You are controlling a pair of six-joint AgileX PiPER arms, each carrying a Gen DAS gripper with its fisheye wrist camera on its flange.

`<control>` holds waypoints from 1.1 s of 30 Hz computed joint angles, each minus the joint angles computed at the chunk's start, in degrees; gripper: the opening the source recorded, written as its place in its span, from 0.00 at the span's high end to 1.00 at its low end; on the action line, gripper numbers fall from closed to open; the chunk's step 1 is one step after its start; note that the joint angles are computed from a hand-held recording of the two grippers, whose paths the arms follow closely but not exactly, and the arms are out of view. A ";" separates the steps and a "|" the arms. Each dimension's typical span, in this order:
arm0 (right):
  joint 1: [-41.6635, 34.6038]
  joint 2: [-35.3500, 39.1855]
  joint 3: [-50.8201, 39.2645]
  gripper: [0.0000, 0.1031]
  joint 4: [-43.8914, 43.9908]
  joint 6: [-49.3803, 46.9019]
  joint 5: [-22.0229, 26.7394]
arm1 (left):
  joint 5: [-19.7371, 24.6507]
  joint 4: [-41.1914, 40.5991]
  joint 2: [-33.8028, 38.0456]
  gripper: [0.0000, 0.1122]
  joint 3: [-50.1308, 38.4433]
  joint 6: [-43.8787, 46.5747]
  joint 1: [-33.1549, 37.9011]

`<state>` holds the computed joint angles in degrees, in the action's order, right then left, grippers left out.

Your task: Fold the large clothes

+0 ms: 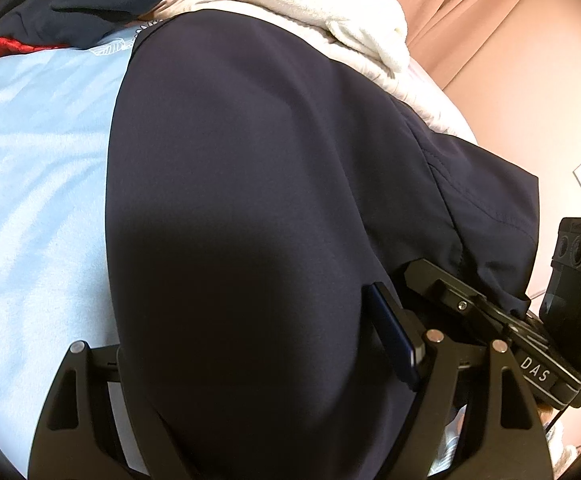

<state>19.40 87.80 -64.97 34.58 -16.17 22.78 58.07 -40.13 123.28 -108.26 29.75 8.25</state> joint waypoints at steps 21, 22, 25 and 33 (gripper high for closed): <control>-0.59 3.18 -2.48 0.67 -5.99 9.77 2.29 | 3.24 6.16 1.35 0.25 -5.73 -7.86 -2.03; -0.48 3.26 -2.53 0.66 -6.47 10.52 2.29 | 3.37 6.17 1.33 0.25 -5.77 -8.01 -2.02; -1.06 3.79 -2.28 0.64 -5.16 10.96 2.21 | 3.20 5.99 0.98 0.25 -5.28 -7.85 -1.99; -3.04 4.17 -0.78 0.62 4.69 4.40 2.40 | 2.10 5.46 0.63 0.23 -3.59 -7.00 -1.73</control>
<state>16.37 91.97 -65.75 39.27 -11.78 25.19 60.17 -34.67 123.91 -111.85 22.75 6.52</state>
